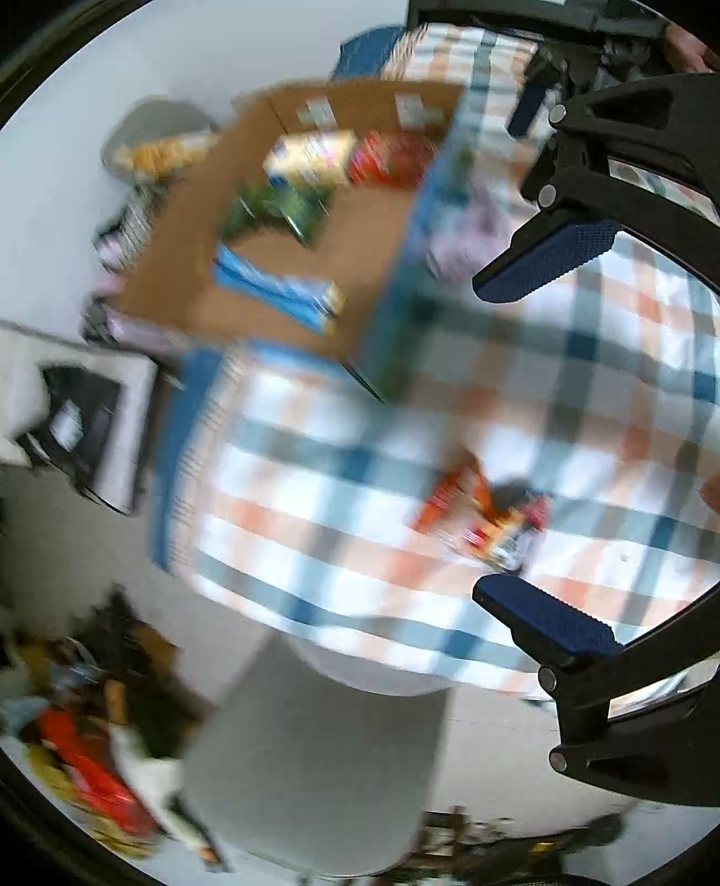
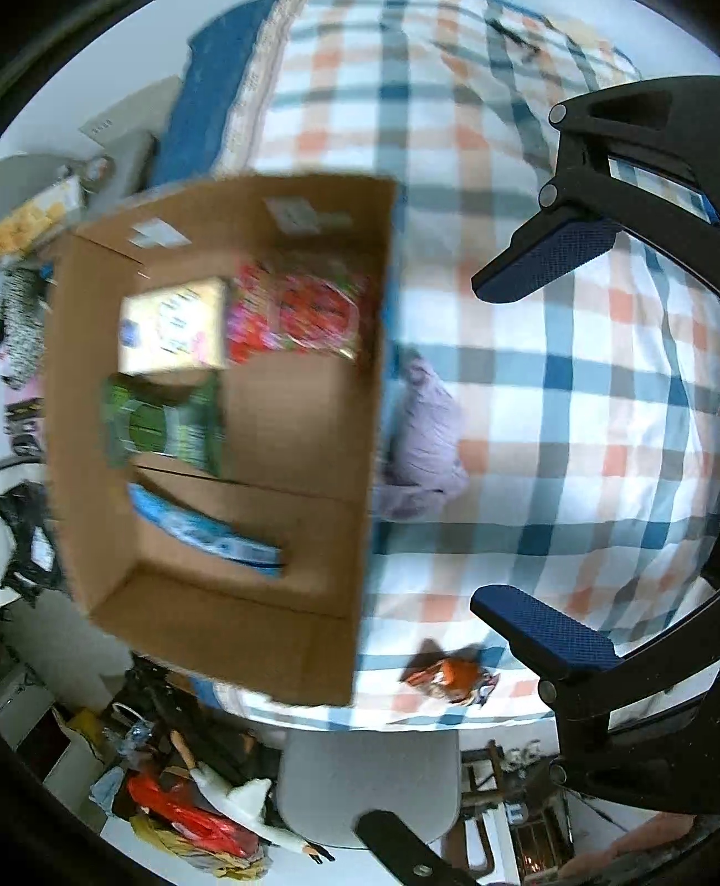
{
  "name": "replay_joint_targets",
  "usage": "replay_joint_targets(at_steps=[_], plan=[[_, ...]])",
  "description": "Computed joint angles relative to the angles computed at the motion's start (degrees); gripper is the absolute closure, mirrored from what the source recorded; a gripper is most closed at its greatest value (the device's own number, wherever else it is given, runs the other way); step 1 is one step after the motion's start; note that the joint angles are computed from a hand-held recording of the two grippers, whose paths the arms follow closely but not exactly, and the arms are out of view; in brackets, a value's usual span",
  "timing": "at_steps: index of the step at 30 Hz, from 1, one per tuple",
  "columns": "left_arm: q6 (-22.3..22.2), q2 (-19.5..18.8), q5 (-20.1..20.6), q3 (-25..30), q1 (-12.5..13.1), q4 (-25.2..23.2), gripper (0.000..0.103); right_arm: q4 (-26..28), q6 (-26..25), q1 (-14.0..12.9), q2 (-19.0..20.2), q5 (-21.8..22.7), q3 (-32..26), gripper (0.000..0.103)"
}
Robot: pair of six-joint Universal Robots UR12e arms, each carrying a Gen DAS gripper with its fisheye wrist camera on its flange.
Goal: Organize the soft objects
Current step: 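Grasp the orange snack bag with the left tool while the right grasps the lilac plush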
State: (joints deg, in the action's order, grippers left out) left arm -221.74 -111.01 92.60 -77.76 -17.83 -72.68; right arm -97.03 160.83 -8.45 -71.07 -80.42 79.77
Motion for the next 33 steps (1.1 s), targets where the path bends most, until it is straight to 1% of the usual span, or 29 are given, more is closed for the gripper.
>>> replay_joint_targets(at_steps=[3,6,8,12,14,16,17,19,20,21,22,25,27,28,29,31,33], plan=[[-2.75,0.94,-2.33,-3.54,0.79,-0.31,0.002,-1.34,-2.85,0.7,0.04,-0.15,2.48,0.0],[-4.49,1.37,-3.74,-5.83,1.3,-0.21,0.002,-3.06,-5.88,2.19,0.98,-3.18,3.71,0.0],[-5.09,1.46,-4.21,-6.83,1.54,-0.21,0.002,-4.15,-6.91,3.06,1.79,-5.24,4.07,0.0],[-5.97,1.5,-4.72,-7.76,2.07,-0.38,0.002,-5.17,-8.04,4.6,3.58,-9.19,4.07,0.0],[-6.86,1.59,-5.42,-8.39,2.47,-0.22,0.002,-4.9,-7.93,5.05,4.31,-10.03,3.96,0.0],[-7.76,1.76,-6.03,-9.13,2.92,0.16,0.002,-4.96,-7.9,5.63,4.8,-11.57,4.11,0.005],[-8.01,1.67,-6.08,-9.23,3.07,0.06,0.002,-5.9,-7.92,6.1,4.87,-13.37,4.55,0.006],[-7.86,1.22,-6.24,-9.33,3.51,-0.34,0.002,-8.71,-8.66,6.92,4.71,-16.68,5.7,0.02],[-7.73,1.03,-6.26,-9.33,3.59,-0.33,0.002,-10.35,-9.22,7.21,4.56,-18.13,6.31,0.023],[-7.17,0.74,-6.2,-9.34,3.62,-0.32,0.002,-11.31,-9.46,7.39,4.46,-19.32,6.66,0.032],[-5.94,0.18,-6.27,-9.01,3.61,-0.99,0.002,-11.84,-9.81,7.53,4.39,-20.26,6.84,0.039],[-2.61,-1.03,-6.44,-8.5,3.46,-1.69,0.003,-10.93,-10.18,7.33,4.43,-21.08,6.45,0.05],[-0.7,-1.35,-5.75,-8.57,3.03,-0.8,0.023,-10.36,-10.41,7.19,4.36,-21.59,6.36,0.057],[0.3,-1.59,-5.55,-8.29,2.79,-1.07,0.047,-10.0,-10.33,7.07,4.34,-21.44,6.27,0.058],[1.08,-1.94,-5.32,-7.66,2.44,-2.2,0.049,-9.49,-10.19,6.92,4.32,-21.18,6.12,0.059],[1.74,-1.99,-4.65,-7.35,1.82,-1.8,0.052,-8.71,-9.79,6.62,4.19,-20.61,5.88,0.064],[1.66,-1.86,-4.53,-7.06,1.2,-1.66,0.053,-7.65,-9.58,6.24,3.98,-19.54,5.65,0.065]])
